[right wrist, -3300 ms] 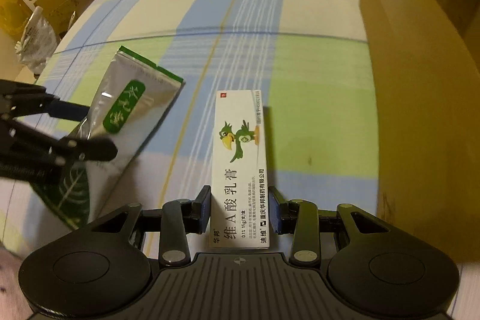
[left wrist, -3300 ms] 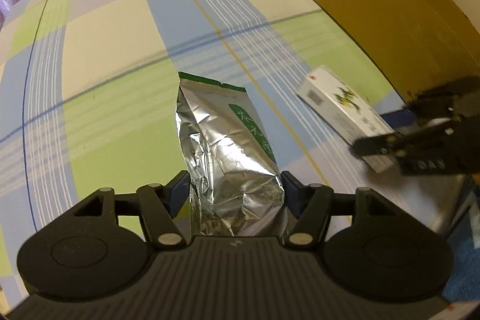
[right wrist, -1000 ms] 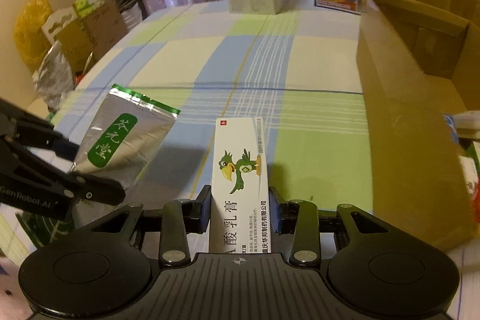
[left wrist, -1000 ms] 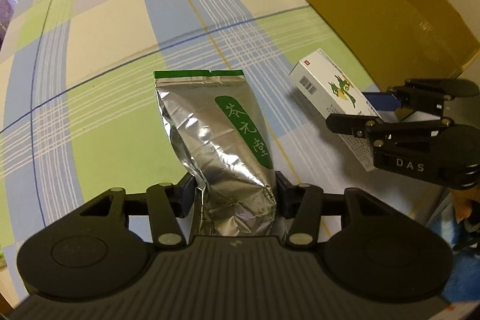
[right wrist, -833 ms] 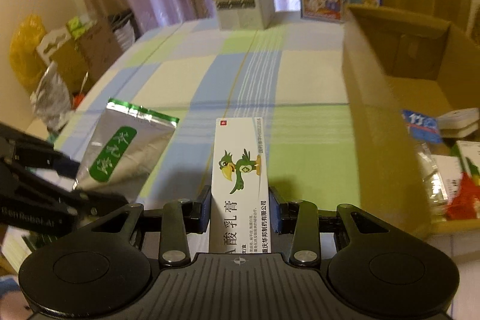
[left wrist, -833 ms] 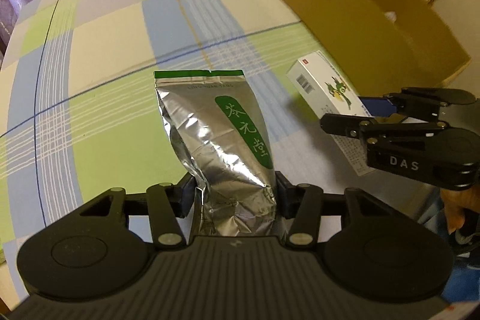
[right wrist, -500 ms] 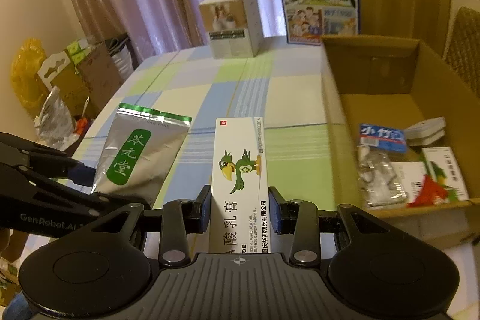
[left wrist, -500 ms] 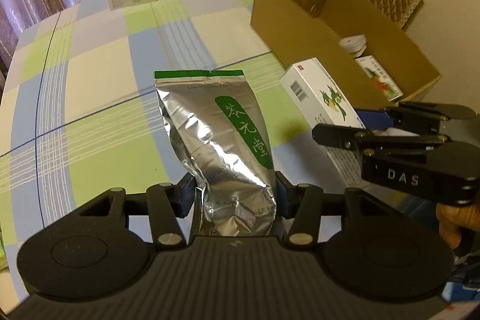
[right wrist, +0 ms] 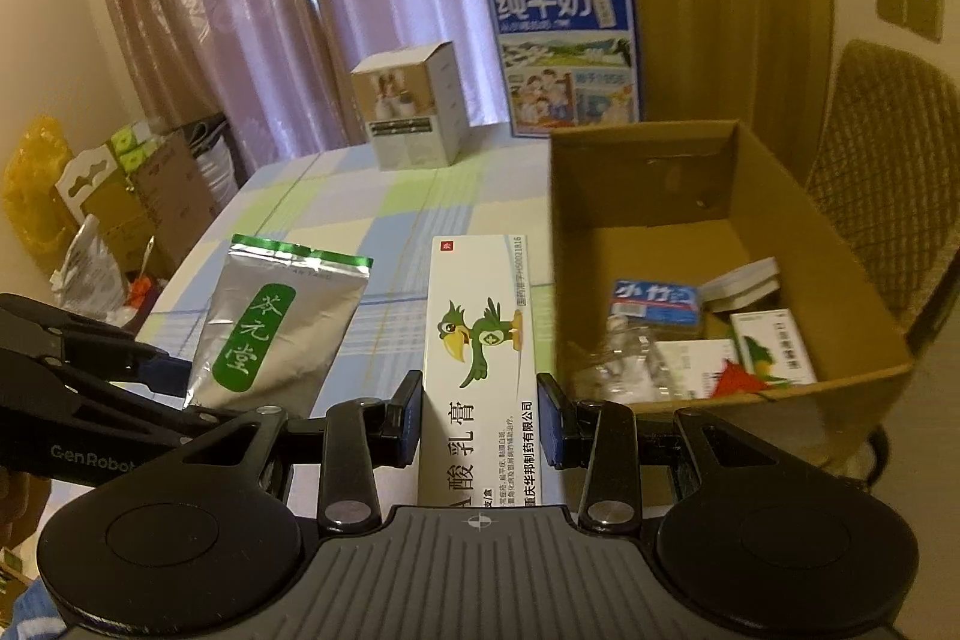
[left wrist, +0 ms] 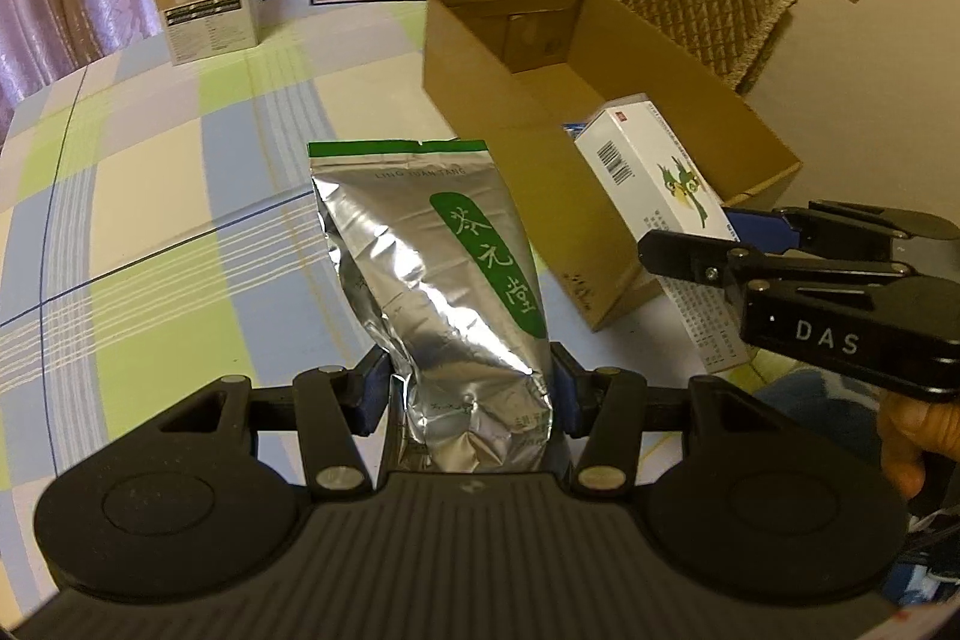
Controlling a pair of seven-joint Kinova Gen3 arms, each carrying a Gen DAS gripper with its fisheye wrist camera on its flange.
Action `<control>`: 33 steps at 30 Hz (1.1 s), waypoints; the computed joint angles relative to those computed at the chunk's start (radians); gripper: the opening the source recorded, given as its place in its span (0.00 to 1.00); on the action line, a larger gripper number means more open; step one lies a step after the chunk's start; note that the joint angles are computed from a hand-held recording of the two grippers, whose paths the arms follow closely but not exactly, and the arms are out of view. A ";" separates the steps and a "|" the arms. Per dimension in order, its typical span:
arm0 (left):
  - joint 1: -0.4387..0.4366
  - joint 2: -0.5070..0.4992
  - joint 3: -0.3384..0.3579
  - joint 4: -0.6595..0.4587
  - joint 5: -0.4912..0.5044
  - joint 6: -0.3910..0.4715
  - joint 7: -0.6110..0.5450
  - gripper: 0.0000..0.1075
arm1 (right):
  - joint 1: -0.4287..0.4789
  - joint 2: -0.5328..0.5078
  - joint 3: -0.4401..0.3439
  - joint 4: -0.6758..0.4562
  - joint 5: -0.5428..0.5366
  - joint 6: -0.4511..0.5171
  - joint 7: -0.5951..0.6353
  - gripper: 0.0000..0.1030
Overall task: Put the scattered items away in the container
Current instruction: 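Lift and carry the tea bag and ointment box over the cardboard box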
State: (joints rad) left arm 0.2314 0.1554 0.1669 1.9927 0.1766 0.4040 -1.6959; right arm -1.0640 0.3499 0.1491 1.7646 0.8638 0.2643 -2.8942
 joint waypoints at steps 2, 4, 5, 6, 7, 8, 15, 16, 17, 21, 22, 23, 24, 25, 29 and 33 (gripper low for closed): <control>0.016 -0.002 0.001 -0.005 -0.010 0.001 0.018 0.44 | -0.017 -0.014 0.024 0.018 0.024 0.002 -0.031 0.34; 0.026 -0.002 0.006 -0.014 -0.012 0.004 0.025 0.44 | -0.021 -0.028 0.034 0.038 0.056 0.006 -0.068 0.34; 0.029 -0.002 0.009 -0.019 -0.010 0.007 0.027 0.44 | -0.017 -0.036 0.032 0.046 0.072 0.009 -0.084 0.34; 0.030 -0.001 0.013 -0.024 -0.005 0.009 0.025 0.44 | -0.015 -0.044 0.031 0.055 0.091 0.016 -0.104 0.34; 0.033 -0.001 0.017 -0.027 0.000 0.008 0.025 0.44 | -0.014 -0.051 0.030 0.063 0.112 0.020 -0.126 0.34; 0.036 -0.001 0.019 -0.029 0.004 0.007 0.027 0.44 | -0.011 -0.058 0.030 0.072 0.132 0.025 -0.146 0.34; 0.075 0.032 0.033 -0.081 0.015 0.002 0.053 0.44 | 0.042 -0.107 0.001 0.121 0.233 0.067 -0.251 0.34; 0.079 0.040 0.036 -0.091 0.015 0.000 0.058 0.44 | 0.053 -0.112 -0.006 0.126 0.244 0.073 -0.259 0.34; 0.085 0.048 0.038 -0.103 0.015 0.000 0.065 0.44 | 0.064 -0.116 -0.013 0.129 0.255 0.079 -0.264 0.34; 0.131 0.086 0.028 -0.161 -0.022 0.002 0.124 0.44 | 0.125 -0.126 -0.049 0.130 0.274 0.093 -0.254 0.34; 0.137 0.096 0.029 -0.176 -0.027 0.004 0.133 0.44 | 0.139 -0.127 -0.056 0.129 0.284 0.096 -0.256 0.34; 0.143 0.106 0.029 -0.190 -0.032 0.005 0.143 0.44 | 0.153 -0.127 -0.064 0.127 0.291 0.099 -0.254 0.34; 0.149 0.117 0.030 -0.206 -0.036 0.005 0.152 0.44 | 0.172 -0.123 -0.073 0.122 0.293 0.094 -0.246 0.34; 0.156 0.127 0.030 -0.220 -0.041 0.006 0.161 0.44 | 0.190 -0.122 -0.084 0.117 0.293 0.092 -0.239 0.34; 0.173 0.171 0.034 -0.289 -0.057 0.022 0.181 0.44 | 0.254 -0.108 -0.128 0.096 0.300 0.085 -0.216 0.34; 0.186 0.219 0.034 -0.360 -0.067 0.047 0.191 0.44 | 0.303 -0.084 -0.158 0.066 0.295 0.086 -0.179 0.34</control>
State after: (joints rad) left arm 0.4170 0.3746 0.2007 1.6329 0.1095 0.4505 -1.5046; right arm -0.7610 0.2663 -0.0092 1.8303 1.1583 0.3503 -3.0729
